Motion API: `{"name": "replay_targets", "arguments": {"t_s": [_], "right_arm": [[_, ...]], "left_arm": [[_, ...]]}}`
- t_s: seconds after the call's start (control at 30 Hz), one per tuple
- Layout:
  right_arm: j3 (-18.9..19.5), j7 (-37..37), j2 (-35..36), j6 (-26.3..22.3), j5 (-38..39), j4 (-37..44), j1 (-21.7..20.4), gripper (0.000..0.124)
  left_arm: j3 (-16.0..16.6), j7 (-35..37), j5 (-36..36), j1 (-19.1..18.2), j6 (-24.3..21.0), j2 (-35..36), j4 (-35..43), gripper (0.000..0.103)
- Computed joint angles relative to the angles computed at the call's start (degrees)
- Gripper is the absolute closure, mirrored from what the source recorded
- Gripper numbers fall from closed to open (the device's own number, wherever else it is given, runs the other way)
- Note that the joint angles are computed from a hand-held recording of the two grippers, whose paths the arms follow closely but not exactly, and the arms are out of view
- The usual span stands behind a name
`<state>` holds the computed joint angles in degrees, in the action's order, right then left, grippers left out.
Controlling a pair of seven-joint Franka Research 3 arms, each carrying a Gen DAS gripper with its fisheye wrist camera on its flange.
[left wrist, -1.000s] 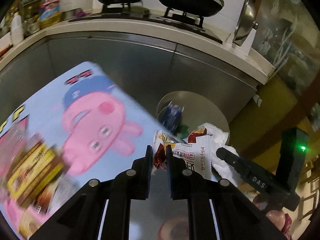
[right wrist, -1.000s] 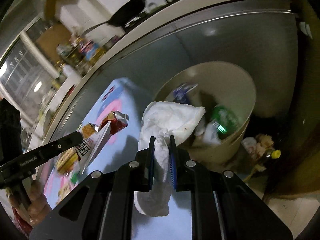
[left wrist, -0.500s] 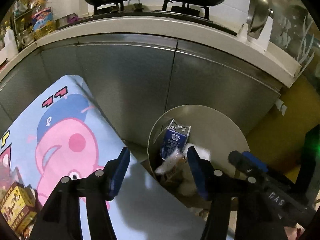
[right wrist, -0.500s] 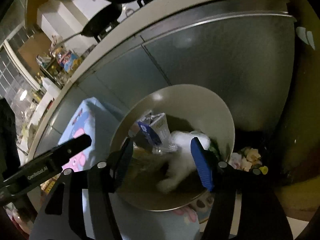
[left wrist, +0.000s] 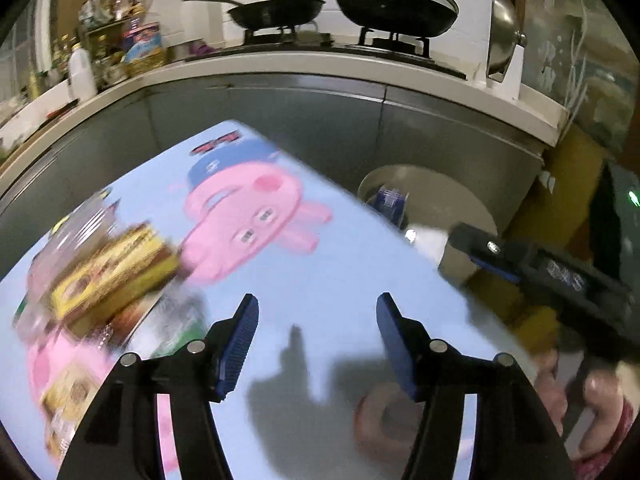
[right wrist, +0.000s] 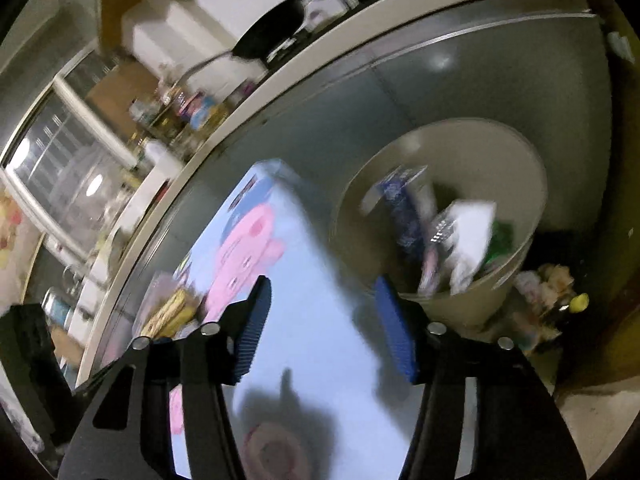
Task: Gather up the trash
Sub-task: 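Move both open tools back over the trash pile, then grasp the yellow snack packet with the left tool while the right grasps the pink candy wrapper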
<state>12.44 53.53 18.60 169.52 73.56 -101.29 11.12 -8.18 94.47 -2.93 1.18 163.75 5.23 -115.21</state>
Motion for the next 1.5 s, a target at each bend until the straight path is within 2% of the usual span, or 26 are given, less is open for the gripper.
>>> {"name": "replay_targets", "arguments": {"t_s": [0.1,0.2,0.27,0.37,0.47,0.6,0.77,0.93,1.0,1.03,1.07,1.13,1.23,1.37,1.5], "right_arm": [[0.67,0.78,-0.15,-3.16,-2.6,-0.63,1.55,0.083],[1.58,0.49,0.08,-7.53,-3.09,-0.32,2.5,0.089],[1.55,1.56,0.5,-8.76,-4.99,0.2,4.1,0.092],[1.69,3.85,1.46,-10.83,-9.39,1.66,6.56,0.094],[1.66,6.55,2.68,-11.7,-15.1,3.55,9.17,0.094],[1.91,11.1,4.86,-13.78,-20.49,6.52,10.86,0.094],[2.21,15.18,7.62,-17.57,-24.71,10.64,11.74,0.094],[1.42,20.52,11.47,-19.11,-31.2,16.17,13.94,0.094],[1.8,21.07,12.72,-18.52,-32.49,17.77,14.27,0.094],[1.84,21.53,13.3,-18.51,-33.37,18.59,14.55,0.094],[2.0,21.88,13.84,-18.51,-33.95,19.34,14.68,0.094],[2.62,21.98,14.59,-18.6,-34.37,20.31,14.55,0.094],[4.59,20.42,15.92,-20.69,-33.18,22.18,13.33,0.094],[7.69,14.59,15.92,-20.96,-27.36,21.93,11.18,0.094],[5.62,14.08,13.78,-19.44,-28.14,19.82,12.82,0.092]], "left_arm": [[1.2,4.16,-4.77,1.16,0.72,-6.8,-8.14,0.042],[4.39,6.55,-6.41,0.86,0.21,-12.15,-13.8,0.042],[6.93,6.33,-5.95,1.61,-0.31,-15.57,-17.1,0.042],[10.93,6.19,-8.11,2.14,-1.72,-18.39,-19.46,0.042],[15.95,8.41,-14.64,2.2,-4.26,-19.37,-19.73,0.042],[18.02,11.86,-20.92,3.25,-7.05,-17.64,-17.9,0.04],[17.57,19.59,-30.12,3.76,-8.57,-14.64,-15.5,0.037],[14.45,22.74,-32.96,6.12,-10.55,-10.88,-11.85,0.04],[13.3,23.59,-33.63,7.13,-11.39,-9.58,-10.36,0.048],[12.86,23.99,-33.94,7.66,-12.25,-8.96,-9.56,0.056],[12.46,24.47,-34.37,8.18,-13.31,-8.25,-8.64,0.059],[11.74,25.22,-35.67,9.29,-16.1,-6.76,-6.61,0.076],[10.76,26.36,-38.21,10.83,-17.26,-6.09,-5.46,0.091],[10.84,28.13,-42.57,12.54,-18.33,-6.75,-5.05,0.096],[11.98,27.45,-45.29,14.29,-19.07,-7.2,-4.97,0.098]]}}
